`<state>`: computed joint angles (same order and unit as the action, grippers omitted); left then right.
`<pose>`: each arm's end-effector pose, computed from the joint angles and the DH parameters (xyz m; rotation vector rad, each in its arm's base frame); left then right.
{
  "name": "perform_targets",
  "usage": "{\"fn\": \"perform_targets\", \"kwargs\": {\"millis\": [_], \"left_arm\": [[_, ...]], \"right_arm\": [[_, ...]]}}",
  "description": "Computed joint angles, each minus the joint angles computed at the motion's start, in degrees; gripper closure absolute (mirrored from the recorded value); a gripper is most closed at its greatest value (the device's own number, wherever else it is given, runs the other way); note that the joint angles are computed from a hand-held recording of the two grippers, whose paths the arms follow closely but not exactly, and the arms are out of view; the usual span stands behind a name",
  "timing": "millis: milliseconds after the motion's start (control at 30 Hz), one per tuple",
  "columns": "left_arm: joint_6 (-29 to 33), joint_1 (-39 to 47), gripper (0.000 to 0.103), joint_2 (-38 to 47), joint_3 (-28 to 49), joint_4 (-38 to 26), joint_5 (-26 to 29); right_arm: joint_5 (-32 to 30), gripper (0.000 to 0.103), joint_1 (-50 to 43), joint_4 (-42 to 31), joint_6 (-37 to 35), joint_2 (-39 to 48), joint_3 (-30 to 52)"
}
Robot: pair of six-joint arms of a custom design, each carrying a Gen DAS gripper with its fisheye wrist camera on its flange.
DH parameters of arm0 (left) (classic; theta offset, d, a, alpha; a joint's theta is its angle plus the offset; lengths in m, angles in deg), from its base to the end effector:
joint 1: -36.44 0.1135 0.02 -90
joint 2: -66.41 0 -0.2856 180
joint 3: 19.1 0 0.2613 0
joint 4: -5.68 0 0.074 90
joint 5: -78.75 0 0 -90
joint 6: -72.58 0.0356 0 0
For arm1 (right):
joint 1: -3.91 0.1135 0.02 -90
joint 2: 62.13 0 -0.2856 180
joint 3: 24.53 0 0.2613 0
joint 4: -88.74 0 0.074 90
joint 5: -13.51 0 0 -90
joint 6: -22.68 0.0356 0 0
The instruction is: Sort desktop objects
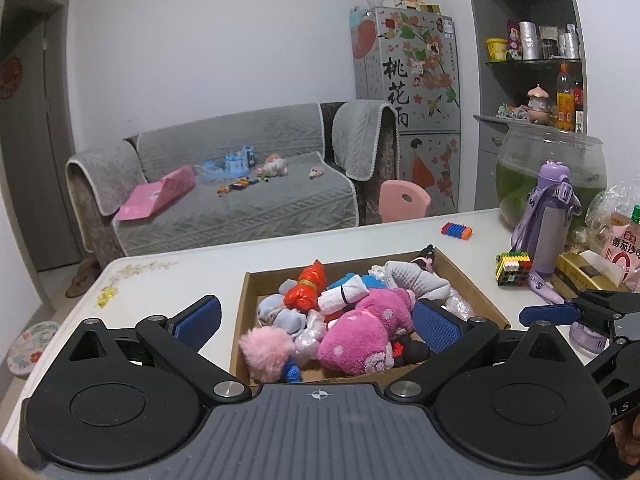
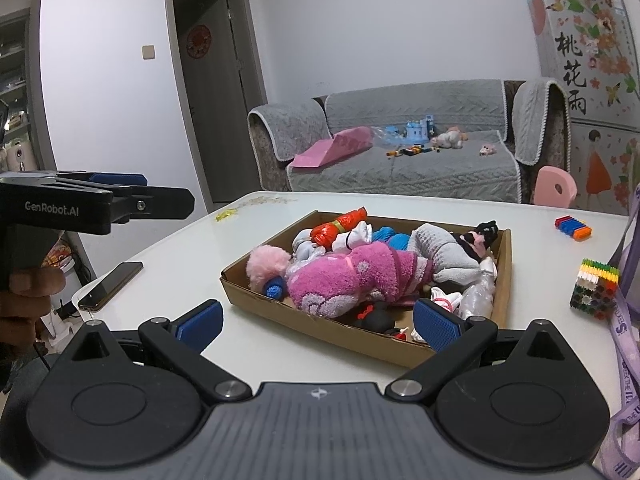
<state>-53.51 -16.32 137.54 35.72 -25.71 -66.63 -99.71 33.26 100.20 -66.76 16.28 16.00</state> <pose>0.1697 -0.1748 0.2407 -0.1102 2.0074 0.2049 0.2236 0.1418 0.1854 -0.7642 1.9250 0.7364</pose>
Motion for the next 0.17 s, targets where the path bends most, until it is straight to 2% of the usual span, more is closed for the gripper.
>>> {"fn": "perform_targets", "kwargs": {"millis": [167], "left_arm": [[0.5, 0.0, 0.000, 0.6, 0.4, -0.1, 1.5]], "right_arm": [[-0.1, 0.001, -0.3, 0.2, 0.1, 0.4, 0.1]]}}
